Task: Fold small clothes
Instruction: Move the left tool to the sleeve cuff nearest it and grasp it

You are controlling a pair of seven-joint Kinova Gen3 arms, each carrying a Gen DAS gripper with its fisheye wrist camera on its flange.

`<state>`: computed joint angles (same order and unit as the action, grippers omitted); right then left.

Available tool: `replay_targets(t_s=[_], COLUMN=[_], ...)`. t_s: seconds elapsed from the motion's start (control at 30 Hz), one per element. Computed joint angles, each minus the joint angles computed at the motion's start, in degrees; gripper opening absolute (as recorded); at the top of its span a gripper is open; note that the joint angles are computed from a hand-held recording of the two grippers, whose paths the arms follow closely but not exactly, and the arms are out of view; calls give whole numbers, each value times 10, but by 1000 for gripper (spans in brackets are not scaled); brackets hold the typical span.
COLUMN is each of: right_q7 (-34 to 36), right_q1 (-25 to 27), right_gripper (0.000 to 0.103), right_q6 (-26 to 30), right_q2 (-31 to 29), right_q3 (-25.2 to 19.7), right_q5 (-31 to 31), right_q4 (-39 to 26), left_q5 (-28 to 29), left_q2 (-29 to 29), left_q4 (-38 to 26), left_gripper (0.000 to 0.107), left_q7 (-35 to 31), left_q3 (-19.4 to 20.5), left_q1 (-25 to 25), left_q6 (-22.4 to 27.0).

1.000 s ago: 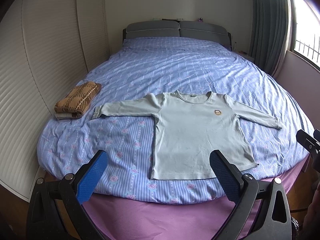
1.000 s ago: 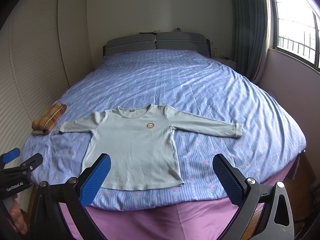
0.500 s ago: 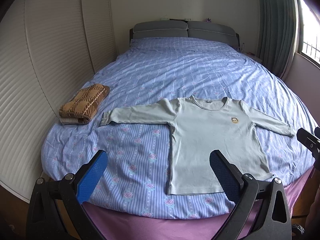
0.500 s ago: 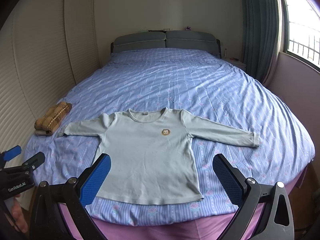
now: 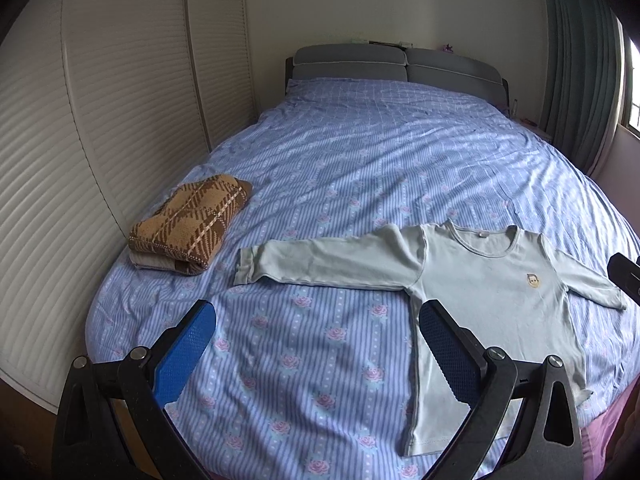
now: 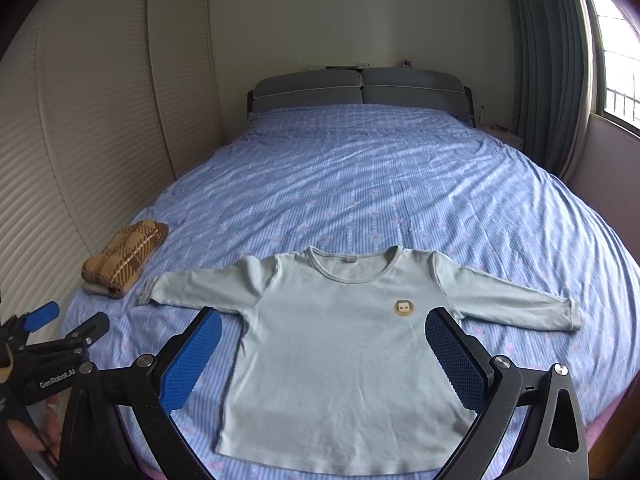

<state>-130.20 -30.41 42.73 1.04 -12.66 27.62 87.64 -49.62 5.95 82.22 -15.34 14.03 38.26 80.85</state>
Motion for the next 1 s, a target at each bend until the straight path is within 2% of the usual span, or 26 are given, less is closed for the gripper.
replay_targets(t_s=[0.13, 0.3, 0.37, 0.57, 0.7, 0.77, 0.8, 1.0], right_q7=[-45, -45, -54, -52, -57, -53, -50, -26], right_q1=[-34, -79, -101, -155, -180, -181, -181, -192], right_gripper=[103, 103, 103, 103, 103, 103, 103, 103], right_q6=[-9, -12, -16, -12, -10, -7, -8, -4], right_q2=[53, 123, 148, 221, 260, 279, 287, 320], right_q3=[0, 26, 42, 86, 114, 118, 119, 131], right_q5=[46, 40, 46, 44, 46, 34, 26, 1], right_q4=[-33, -89, -106, -176, -213, -235, -243, -271], left_q5=[10, 30, 36, 68, 128, 152, 165, 228], left_q2=[-17, -21, -12, 20, 40, 49, 54, 58], left_q4=[46, 103, 116, 142, 151, 157, 159, 191], left_gripper=[103, 89, 78, 64, 52, 38, 35, 28], left_q7=[-14, -35, -46, -88, -143, -156, -163, -221], left_q3=[-27, -54, -67, -101, -122, -133, -138, -157], left_q1=[-50, -126, -154, -219, -259, -272, -279, -312], left_q6=[-65, -155, -180, -272, -342, -369, -379, -465])
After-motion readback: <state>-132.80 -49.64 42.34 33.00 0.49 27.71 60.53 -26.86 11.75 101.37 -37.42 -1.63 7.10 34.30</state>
